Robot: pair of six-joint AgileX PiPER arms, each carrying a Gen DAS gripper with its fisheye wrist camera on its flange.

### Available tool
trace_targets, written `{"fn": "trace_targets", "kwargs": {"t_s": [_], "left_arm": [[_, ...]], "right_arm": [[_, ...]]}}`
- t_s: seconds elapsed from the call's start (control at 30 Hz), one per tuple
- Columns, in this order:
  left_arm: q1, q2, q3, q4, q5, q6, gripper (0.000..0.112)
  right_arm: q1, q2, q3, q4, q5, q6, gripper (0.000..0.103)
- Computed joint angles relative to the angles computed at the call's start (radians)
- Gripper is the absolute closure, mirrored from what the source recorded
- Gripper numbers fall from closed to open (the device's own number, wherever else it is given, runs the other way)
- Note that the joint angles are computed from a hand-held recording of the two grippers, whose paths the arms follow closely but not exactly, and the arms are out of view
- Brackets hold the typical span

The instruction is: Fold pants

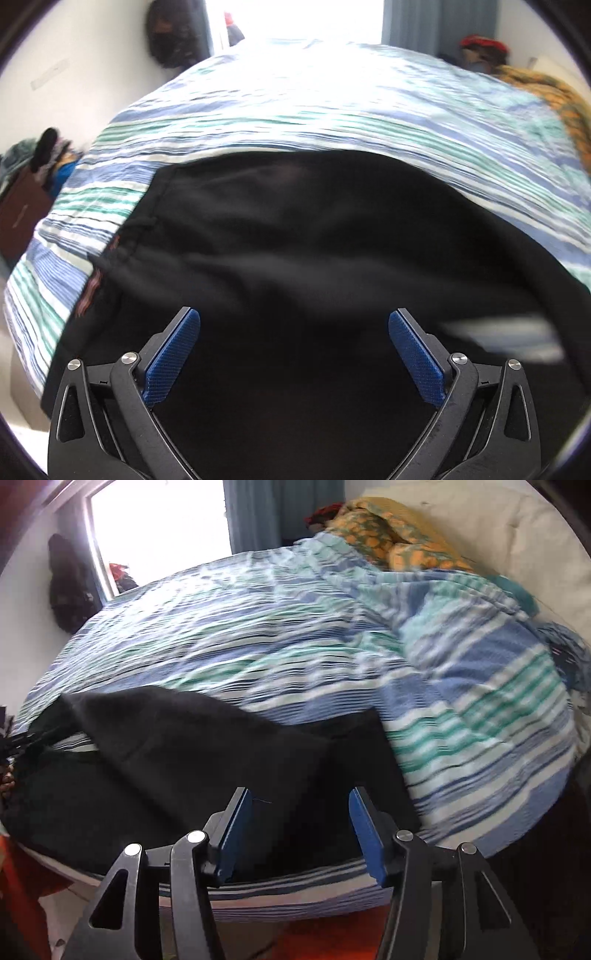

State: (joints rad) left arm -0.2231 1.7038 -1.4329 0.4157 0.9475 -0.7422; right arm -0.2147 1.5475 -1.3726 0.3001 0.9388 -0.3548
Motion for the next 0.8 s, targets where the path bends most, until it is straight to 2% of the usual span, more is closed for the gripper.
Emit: {"fn": "trace_targets", "kwargs": {"t_s": [0.07,0.17,0.23,0.27,0.3,0.33,0.37,0.43,0.5,0.53,0.57,0.67,0.77,0.8], "left_arm": [[-0.091,-0.099,0.119,-0.03,-0.023,-0.008,0.01],[-0.234,-0.19,0.285,-0.012,-0.05,-0.085,0.01],[-0.309,-0.199,0.363,0.078,-0.021,-0.203,0.01],[-0.316,-0.199,0.39,0.105,-0.002,-0.261,0.01],[-0.293,-0.224,0.43,0.11,-0.019,-0.296,0.01],[-0.255,-0.26,0.468,0.108,-0.05,-0.32,0.01],[-0.22,-0.286,0.49,0.122,-0.054,-0.35,0.01],[-0.155,-0.317,0.519,0.146,-0.042,-0.384,0.01],[-0.059,-0.363,0.569,0.065,-0.125,-0.291,0.01],[-0.039,-0.373,0.58,0.037,-0.146,-0.253,0.01],[-0.04,-0.381,0.58,0.045,-0.135,-0.24,0.01],[-0.136,-0.344,0.564,0.146,-0.059,-0.336,0.01],[-0.175,-0.32,0.563,0.193,-0.036,-0.4,0.01],[-0.177,-0.315,0.56,0.197,-0.034,-0.412,0.01]], "right_arm": [[0.14,-0.013,0.054,0.069,-0.009,0.008,0.048],[0.341,0.009,0.126,0.173,-0.076,0.023,0.048],[0.455,0.03,0.171,0.152,-0.139,0.073,0.048],[0.498,0.046,0.19,0.094,-0.181,0.116,0.047],[0.52,0.044,0.218,0.061,-0.219,0.13,0.047],[0.519,0.034,0.242,0.067,-0.246,0.119,0.047],[0.495,0.027,0.255,0.112,-0.254,0.086,0.048],[0.437,0.014,0.267,0.128,-0.264,0.128,0.048],[0.345,-0.01,0.302,0.163,-0.296,0.172,0.048],[0.276,-0.012,0.323,0.23,-0.313,0.159,0.048],[0.2,-0.022,0.353,0.324,-0.328,0.132,0.048],[0.056,-0.038,0.401,0.528,-0.337,0.065,0.046],[0.013,-0.029,0.419,0.704,-0.327,-0.036,0.031],[0.011,-0.015,0.416,0.738,-0.329,-0.045,0.029]]}}
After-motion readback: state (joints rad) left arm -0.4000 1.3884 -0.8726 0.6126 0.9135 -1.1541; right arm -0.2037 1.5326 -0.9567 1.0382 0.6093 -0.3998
